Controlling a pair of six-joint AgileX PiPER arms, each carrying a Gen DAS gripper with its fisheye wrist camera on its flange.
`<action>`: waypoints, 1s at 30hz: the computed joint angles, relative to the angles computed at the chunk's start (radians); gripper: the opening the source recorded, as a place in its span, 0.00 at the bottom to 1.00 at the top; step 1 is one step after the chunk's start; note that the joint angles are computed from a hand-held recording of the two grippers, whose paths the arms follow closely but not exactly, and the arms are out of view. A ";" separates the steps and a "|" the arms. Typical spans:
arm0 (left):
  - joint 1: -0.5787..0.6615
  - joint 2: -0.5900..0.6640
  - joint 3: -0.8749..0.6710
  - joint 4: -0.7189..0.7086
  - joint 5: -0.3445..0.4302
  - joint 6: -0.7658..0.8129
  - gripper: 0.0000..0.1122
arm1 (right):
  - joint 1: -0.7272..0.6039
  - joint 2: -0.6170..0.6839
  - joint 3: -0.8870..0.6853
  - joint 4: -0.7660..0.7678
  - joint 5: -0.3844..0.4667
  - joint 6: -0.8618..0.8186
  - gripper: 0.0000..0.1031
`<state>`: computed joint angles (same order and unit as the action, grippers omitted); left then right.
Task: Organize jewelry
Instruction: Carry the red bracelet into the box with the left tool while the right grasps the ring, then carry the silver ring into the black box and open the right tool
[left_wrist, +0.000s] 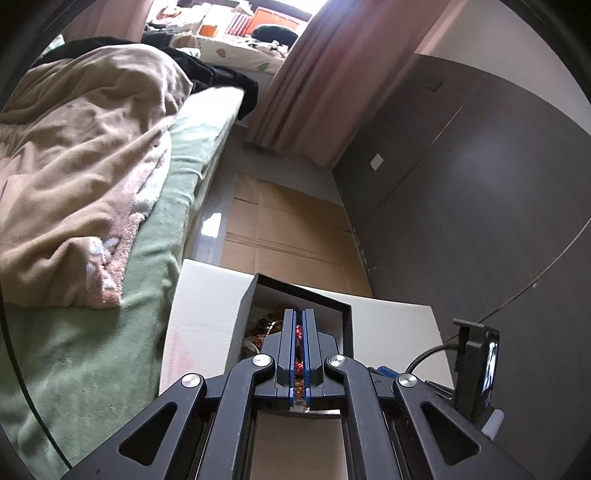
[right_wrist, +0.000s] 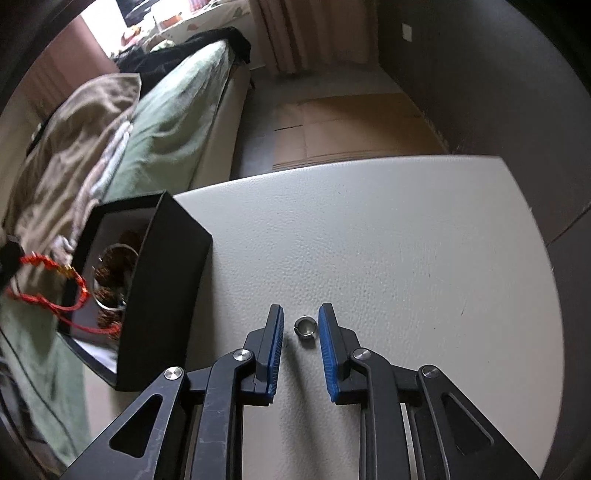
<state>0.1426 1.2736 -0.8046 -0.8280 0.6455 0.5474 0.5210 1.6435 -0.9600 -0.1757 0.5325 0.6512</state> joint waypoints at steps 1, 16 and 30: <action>0.008 0.002 0.000 -0.008 0.005 0.008 0.02 | 0.015 0.003 -0.006 -0.048 0.020 0.039 0.18; -0.004 0.039 -0.028 -0.057 0.052 0.032 0.02 | 0.016 -0.118 0.025 0.045 -0.023 -0.021 0.14; 0.092 0.107 -0.069 0.019 0.126 -0.055 0.04 | -0.017 -0.179 0.065 0.774 -0.173 -0.677 0.14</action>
<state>0.2348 1.3805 -0.8735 -0.8092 0.7713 0.4923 0.5042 1.4645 -0.8953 0.5988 0.3599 -0.0261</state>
